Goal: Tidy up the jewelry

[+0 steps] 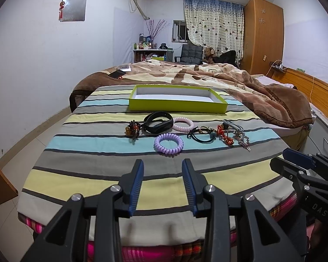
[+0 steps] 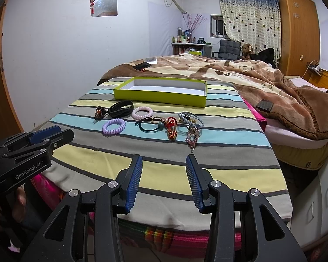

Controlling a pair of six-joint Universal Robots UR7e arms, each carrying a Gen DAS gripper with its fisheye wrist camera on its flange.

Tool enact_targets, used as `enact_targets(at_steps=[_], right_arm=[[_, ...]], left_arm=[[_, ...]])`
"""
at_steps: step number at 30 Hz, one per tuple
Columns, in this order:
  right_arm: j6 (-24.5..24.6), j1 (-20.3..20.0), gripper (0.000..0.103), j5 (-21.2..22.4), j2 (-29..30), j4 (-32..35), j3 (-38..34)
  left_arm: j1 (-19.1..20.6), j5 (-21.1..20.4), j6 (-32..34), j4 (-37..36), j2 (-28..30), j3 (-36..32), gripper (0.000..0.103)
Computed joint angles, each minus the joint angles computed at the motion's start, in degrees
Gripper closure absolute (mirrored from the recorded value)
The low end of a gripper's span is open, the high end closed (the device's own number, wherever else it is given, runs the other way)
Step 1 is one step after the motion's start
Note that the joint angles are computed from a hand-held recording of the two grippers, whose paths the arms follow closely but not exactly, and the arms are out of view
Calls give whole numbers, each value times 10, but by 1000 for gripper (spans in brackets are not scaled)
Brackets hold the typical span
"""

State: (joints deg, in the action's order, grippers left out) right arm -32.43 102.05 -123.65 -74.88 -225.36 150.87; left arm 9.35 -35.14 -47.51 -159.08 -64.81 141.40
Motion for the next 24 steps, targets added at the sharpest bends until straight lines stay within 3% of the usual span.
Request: enact_targets(at_steps=[24], right_arm=[[-1, -2, 61, 2, 3, -2, -1]], left_arm=[[-4, -1, -13, 13, 1, -3, 65]])
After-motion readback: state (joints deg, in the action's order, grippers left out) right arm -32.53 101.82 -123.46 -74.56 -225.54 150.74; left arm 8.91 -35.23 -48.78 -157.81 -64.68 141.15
